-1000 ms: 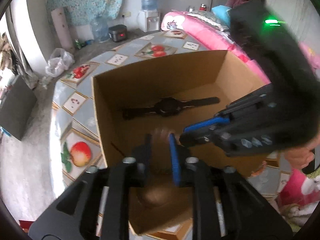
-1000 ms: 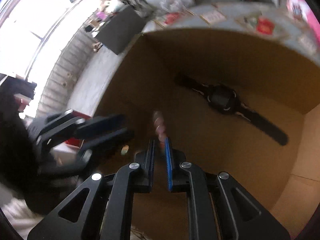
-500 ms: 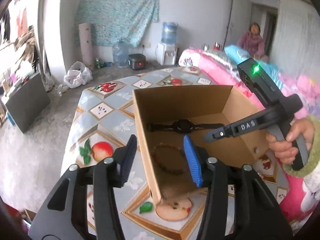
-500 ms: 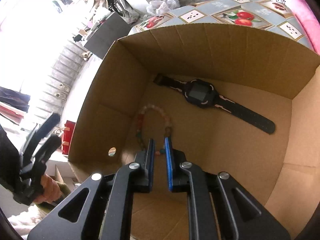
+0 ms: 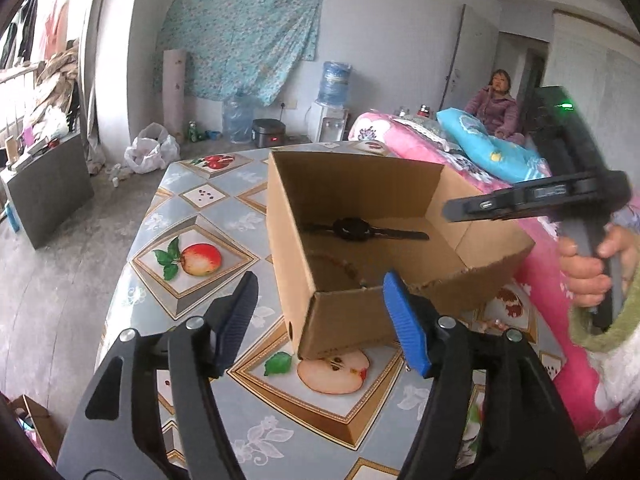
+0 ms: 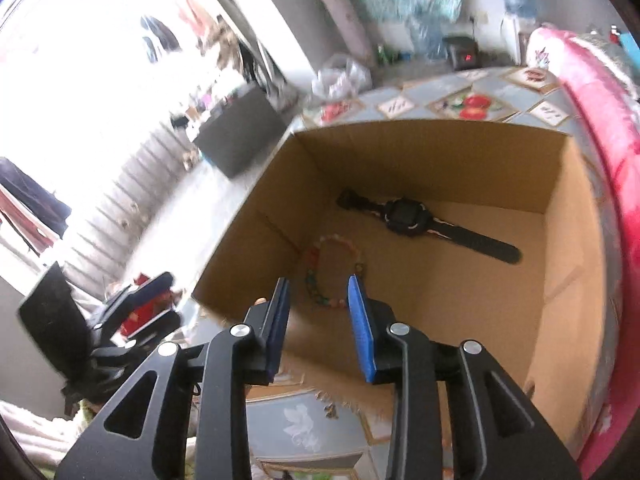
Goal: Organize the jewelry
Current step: 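Open the left tool and drop the bracelet into the box, then withdraw both tools from the box and back away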
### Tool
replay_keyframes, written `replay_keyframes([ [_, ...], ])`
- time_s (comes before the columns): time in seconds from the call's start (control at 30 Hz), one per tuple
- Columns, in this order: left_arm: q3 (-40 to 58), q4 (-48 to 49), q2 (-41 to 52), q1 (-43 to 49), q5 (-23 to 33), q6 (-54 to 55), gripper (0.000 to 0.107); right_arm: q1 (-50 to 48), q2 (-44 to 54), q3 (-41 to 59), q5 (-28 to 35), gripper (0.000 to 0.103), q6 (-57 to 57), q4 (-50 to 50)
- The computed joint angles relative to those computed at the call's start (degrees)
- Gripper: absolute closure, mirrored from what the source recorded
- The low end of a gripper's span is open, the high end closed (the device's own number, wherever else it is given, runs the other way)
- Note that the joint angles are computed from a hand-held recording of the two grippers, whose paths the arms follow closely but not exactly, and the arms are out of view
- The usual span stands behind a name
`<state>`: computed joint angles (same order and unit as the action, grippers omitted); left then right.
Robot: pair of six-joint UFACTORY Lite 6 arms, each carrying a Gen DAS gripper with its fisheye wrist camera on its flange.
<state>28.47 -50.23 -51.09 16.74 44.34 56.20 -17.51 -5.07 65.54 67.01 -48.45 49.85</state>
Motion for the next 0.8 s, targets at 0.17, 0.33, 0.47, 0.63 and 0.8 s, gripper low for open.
replay_keyframes([
  [0.17,-3.19,-0.83,-4.81,-2.1,0.83,0.71,0.037,-14.91,-10.17,-10.64,10.27,0.072,-8.37,4.1],
  [0.33,-5.27,7.64,-6.54,-11.91,-6.32,-9.27,0.034,-23.5,-16.06,-19.89,14.61,0.072,-12.7,0.61],
  [0.47,-6.71,14.59,-6.34,-18.37,-10.83,-17.97,0.034,-23.72,-16.74,-24.69,10.84,0.072,-11.97,-2.5],
  [0.63,-7.42,23.2,-5.71,-23.88,-14.84,-27.71,0.034,-20.66,-14.91,-25.51,3.81,0.072,-10.34,-4.02],
  [0.8,-7.15,28.87,-3.98,-27.07,-17.42,-34.37,0.033,-19.69,-12.8,-24.35,1.35,0.072,-9.41,-3.81],
])
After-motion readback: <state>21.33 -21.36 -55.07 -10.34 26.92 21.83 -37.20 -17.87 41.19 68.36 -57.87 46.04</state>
